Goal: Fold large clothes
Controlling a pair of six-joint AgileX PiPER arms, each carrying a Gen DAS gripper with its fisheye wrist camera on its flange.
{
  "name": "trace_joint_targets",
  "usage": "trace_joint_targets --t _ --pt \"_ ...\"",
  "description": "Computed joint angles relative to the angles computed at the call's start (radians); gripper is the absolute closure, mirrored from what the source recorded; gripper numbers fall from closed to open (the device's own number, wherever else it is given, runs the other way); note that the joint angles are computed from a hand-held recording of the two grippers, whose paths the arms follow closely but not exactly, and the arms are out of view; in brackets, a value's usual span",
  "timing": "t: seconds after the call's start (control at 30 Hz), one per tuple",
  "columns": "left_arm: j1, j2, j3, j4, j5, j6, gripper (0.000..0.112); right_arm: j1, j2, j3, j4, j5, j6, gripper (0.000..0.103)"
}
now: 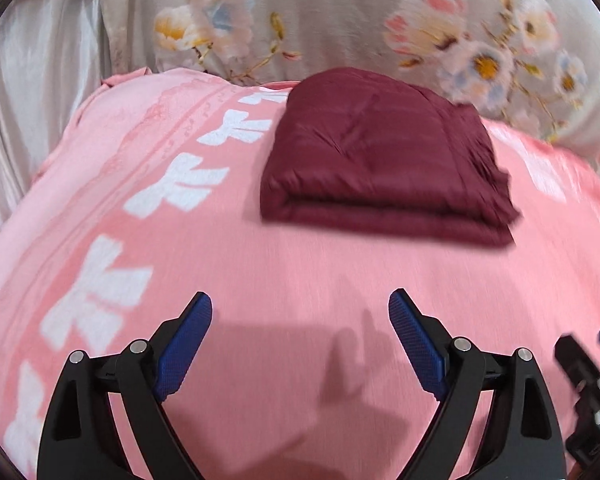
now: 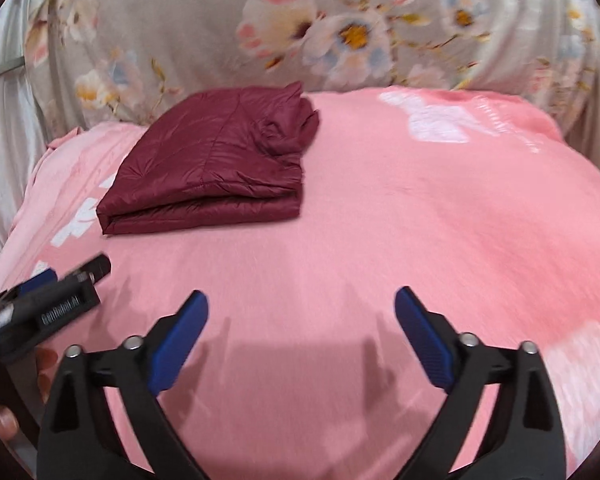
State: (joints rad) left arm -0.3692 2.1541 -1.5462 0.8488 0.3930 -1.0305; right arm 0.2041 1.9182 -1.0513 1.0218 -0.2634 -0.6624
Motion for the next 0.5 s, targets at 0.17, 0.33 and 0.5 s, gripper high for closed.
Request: trace_joint_targets --t 0.17,0.33,0.5 --pt "-0.067 -0.099 0.191 0.217 0.031 -0.217 0.025 0.032 -0.060 0.096 0.061 -0.038 -0.017 0.005" --pt "-0.090 -0.153 0.294 0.308 0.031 -0.344 0.025 0.100 -0.093 0.160 0.091 -0.127 -0.051 0.005" --pt "-0.098 -0.159 0.312 0.343 0.051 -0.399 0.025 0.129 -0.072 0.132 0.193 -0.128 -0.197 0.005"
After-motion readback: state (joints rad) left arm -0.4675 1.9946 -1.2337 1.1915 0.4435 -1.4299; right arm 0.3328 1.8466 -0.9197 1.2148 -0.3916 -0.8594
